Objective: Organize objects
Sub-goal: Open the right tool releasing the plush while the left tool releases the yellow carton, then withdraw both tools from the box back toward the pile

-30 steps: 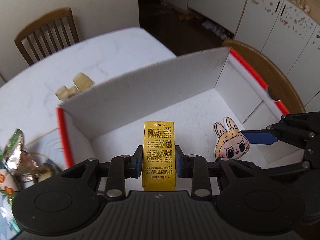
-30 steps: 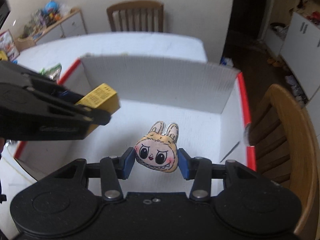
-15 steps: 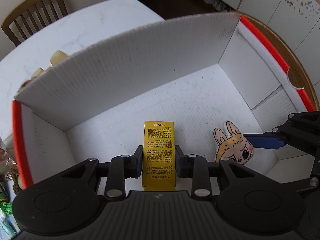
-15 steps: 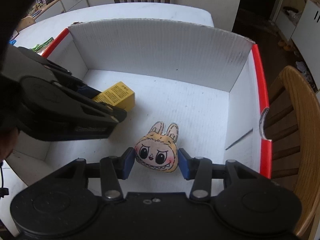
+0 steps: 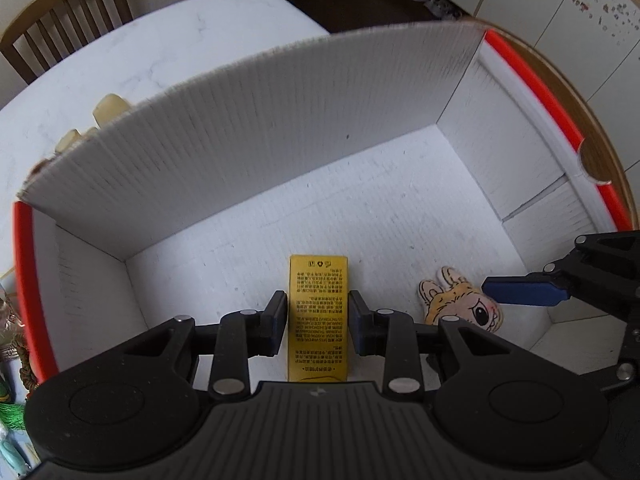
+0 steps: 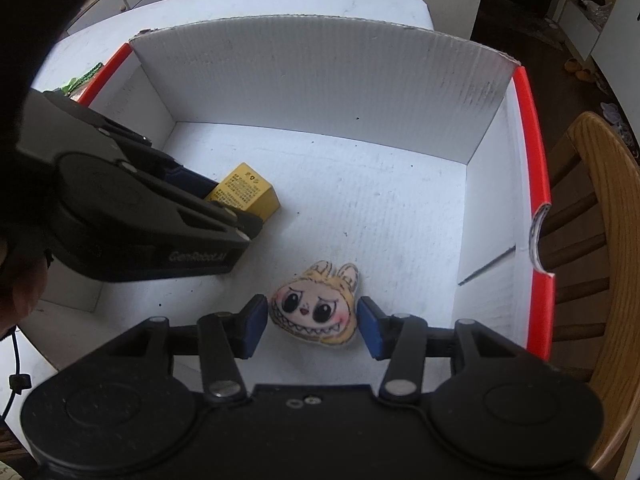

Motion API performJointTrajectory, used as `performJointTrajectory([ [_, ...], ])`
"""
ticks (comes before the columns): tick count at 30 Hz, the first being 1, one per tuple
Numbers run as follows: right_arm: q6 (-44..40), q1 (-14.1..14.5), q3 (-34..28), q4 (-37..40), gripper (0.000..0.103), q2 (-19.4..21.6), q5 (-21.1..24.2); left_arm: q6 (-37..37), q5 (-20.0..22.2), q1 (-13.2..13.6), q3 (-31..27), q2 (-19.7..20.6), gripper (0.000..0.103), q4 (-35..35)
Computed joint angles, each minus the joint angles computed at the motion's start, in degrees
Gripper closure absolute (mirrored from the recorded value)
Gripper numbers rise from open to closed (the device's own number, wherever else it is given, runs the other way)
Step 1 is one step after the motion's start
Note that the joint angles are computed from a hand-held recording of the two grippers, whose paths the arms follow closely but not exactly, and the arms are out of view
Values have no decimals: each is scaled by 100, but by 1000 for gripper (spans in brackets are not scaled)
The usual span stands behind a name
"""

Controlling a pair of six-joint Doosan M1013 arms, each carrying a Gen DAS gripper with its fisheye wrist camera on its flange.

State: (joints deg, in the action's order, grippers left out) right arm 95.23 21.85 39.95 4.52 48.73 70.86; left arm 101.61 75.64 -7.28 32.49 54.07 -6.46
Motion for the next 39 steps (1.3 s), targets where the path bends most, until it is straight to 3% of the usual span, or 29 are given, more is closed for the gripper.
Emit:
performJointTrajectory([
  [6, -39, 6, 214, 89, 46, -172, -259, 2, -601, 82, 550, -366, 72, -222],
  [15, -42, 65, 639, 97, 42, -523, -1037, 10, -1513, 290, 1461, -1037, 70, -568],
  [19, 38, 131, 806, 17, 42, -681, -1396, 191, -2034, 396, 1936, -1368, 49, -748],
  [24, 301, 244, 1054, -185, 40, -889, -1859, 477, -2437, 598, 2367, -1679, 48, -1145],
  [27, 479, 318, 1184, -270, 34, -995, -2149, 691, -2778, 715, 2700, -1905, 40, -1258],
  [32, 831, 453, 1312, -401, 28, -1095, -2602, 1020, -3094, 959, 3079, -2162, 37, -1587],
  [34, 933, 511, 1322, -432, 24, -1110, -2737, 1121, -3240, 1047, 3218, -2251, 28, -1652],
  [39, 1257, 692, 1283, -630, 19, -1101, -2948, 1431, -3507, 1280, 3505, -2439, 26, -1797],
])
